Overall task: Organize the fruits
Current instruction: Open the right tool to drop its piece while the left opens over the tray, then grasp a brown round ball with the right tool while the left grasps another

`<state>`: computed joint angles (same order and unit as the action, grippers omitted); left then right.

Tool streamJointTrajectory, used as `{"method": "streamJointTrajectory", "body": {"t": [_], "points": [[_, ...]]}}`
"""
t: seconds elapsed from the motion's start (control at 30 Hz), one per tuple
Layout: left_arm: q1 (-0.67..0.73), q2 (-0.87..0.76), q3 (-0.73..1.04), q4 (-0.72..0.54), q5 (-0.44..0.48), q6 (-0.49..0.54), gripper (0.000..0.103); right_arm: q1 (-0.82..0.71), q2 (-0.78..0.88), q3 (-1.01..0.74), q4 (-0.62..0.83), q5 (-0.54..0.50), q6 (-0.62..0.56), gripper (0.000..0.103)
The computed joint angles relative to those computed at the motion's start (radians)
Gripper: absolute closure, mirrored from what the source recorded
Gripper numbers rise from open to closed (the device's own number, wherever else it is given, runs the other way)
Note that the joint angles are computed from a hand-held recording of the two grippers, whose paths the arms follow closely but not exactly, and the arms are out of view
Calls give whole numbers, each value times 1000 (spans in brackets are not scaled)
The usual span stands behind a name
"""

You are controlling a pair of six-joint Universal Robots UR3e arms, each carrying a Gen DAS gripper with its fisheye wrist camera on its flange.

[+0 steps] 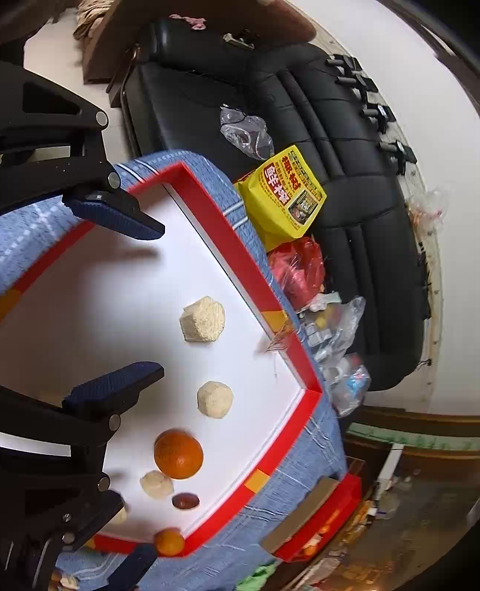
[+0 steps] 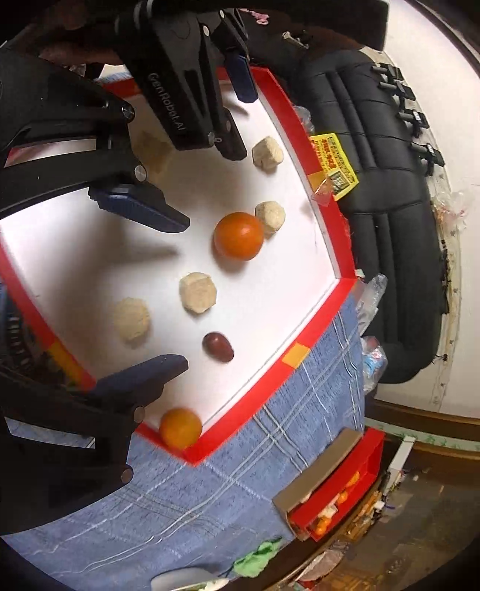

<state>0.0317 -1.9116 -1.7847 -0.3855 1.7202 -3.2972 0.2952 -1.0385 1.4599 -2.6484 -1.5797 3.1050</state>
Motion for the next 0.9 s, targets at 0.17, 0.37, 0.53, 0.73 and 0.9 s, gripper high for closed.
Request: {"method": "streamJointTrajectory", "body": {"t": [0.17, 0.37, 0.53, 0.73, 0.9], "points": [[-12, 103, -97, 37, -8, -27, 36, -6, -142, 176, -68, -8, 2, 33], [-96, 203, -184, 79, 3, -62, 35, -35, -354, 463, -186, 1, -10, 33], [-206, 236, -222, 118, 30, -66, 35, -192, -646, 784, -269, 94, -39, 33], [-349, 215, -238, 167, 18, -64, 35, -723, -1266, 1157, 24, 330, -235, 34], [-479, 122, -181, 182, 4, -35, 35, -1169, -1672, 1186, 583, 511, -575, 45]]}}
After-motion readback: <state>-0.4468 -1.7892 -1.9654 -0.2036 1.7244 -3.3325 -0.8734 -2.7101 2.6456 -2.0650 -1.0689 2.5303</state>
